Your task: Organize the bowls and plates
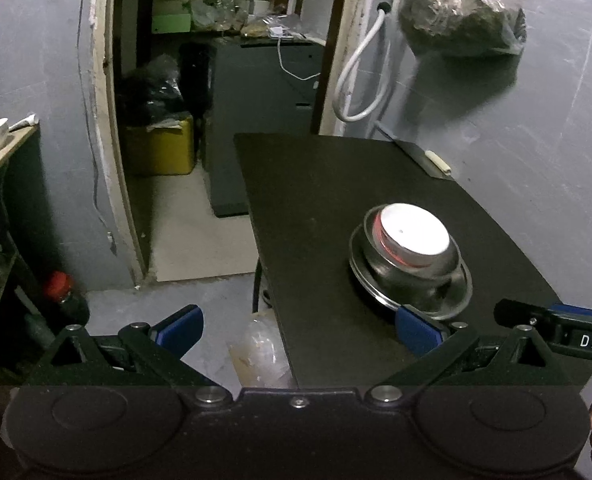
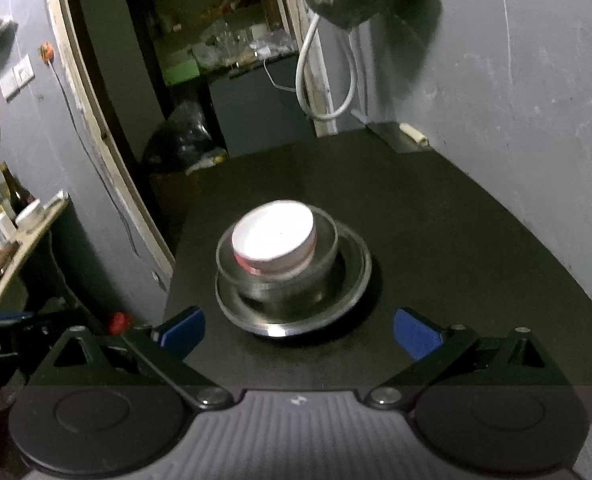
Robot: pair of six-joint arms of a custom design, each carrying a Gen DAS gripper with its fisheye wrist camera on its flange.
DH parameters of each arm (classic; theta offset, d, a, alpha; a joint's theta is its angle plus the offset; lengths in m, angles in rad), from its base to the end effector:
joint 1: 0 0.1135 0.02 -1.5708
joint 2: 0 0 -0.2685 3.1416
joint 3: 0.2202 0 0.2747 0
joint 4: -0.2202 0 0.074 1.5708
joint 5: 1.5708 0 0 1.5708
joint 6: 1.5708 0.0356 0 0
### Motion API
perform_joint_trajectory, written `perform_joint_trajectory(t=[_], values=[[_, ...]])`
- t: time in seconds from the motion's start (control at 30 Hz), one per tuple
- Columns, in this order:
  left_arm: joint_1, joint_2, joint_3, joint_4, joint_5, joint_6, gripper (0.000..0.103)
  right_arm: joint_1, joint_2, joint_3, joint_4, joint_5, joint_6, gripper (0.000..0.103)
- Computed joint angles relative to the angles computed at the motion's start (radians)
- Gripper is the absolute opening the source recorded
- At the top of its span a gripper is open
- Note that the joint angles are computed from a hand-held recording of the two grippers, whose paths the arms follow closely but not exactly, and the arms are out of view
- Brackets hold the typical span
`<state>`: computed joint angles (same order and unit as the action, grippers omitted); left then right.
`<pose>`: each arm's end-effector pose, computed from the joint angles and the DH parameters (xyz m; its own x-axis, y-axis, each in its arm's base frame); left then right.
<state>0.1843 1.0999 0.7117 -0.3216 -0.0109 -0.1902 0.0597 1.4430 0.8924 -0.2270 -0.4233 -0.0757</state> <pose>0.2478 0.0466 0.2354 -0.5929 -0.3028 -0.7462 -0.3090 0.9412 -0.1364 0.3200 0.0338 0.2160 -0.6721 -0.1092 -0.7324 -0.3985 0.8869 0.2335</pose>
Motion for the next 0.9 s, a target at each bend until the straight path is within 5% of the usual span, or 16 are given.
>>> perform_joint_trajectory(t=[0.3, 0.9], values=[[-0.047, 0.016, -0.015, 0.044, -0.032, -0.013, 0.102, -0.010, -0.108, -0.065, 0.020, 0.066, -0.047, 0.103], [-0.371, 0.073, 0.077, 0.002, -0.323, -0.251, 0.102, -0.287, -0.035, 0.056, -0.058, -0.183, -0.222, 0.103]])
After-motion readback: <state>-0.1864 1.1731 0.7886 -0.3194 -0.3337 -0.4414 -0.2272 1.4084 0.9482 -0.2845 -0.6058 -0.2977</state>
